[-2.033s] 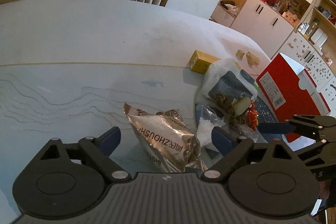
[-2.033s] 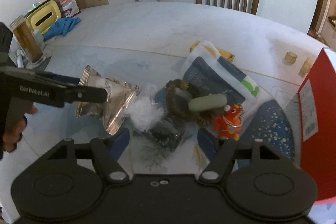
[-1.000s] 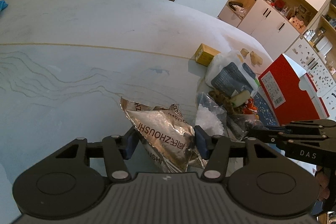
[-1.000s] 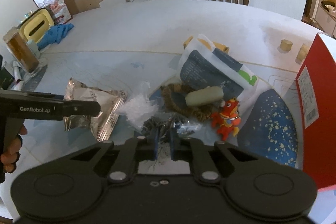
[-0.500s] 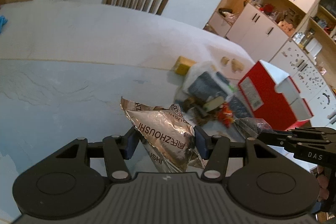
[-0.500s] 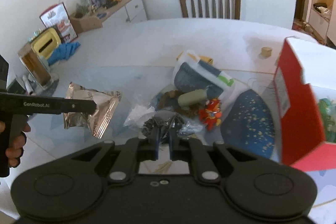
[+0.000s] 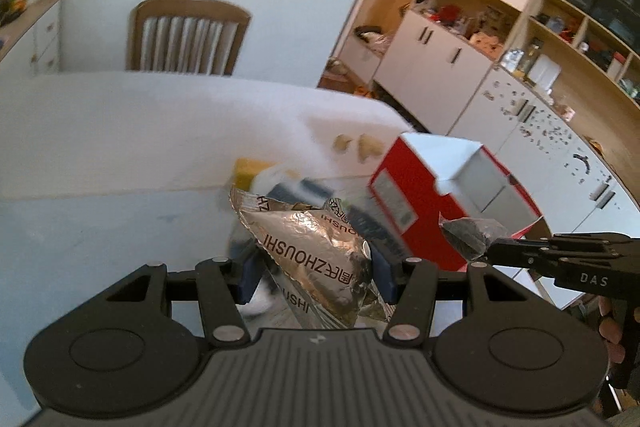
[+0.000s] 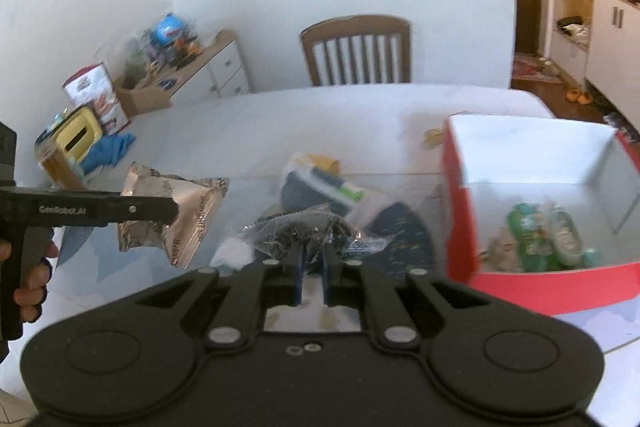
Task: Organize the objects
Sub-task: 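Carry the silver snack bag toward the red box with the left tool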
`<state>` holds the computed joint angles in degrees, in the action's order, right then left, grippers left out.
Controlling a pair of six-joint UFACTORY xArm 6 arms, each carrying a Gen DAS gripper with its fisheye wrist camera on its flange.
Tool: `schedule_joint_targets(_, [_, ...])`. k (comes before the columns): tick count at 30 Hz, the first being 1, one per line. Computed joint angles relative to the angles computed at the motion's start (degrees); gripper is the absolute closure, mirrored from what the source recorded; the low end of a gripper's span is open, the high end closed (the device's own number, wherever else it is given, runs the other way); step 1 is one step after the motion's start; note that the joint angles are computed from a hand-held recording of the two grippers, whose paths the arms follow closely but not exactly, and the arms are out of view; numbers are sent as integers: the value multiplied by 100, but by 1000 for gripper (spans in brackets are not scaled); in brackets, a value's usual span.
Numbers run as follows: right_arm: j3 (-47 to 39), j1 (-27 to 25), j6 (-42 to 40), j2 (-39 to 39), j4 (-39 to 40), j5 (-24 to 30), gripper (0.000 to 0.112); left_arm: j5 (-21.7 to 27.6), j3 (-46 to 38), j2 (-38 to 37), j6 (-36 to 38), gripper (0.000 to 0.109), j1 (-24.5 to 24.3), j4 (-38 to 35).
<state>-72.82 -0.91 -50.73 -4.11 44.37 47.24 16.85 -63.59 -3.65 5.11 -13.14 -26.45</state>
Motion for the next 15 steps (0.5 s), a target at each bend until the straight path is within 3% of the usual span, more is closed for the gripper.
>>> schedule_joint_targets(8, [-357,-581,-213,259,257,-55,105,88,-1123,775,-181,53,-470,361])
schedule_joint_targets(15, [-930,-1083,-338,713,394,80,105,465,-2403,1641,-334,53,-854,571])
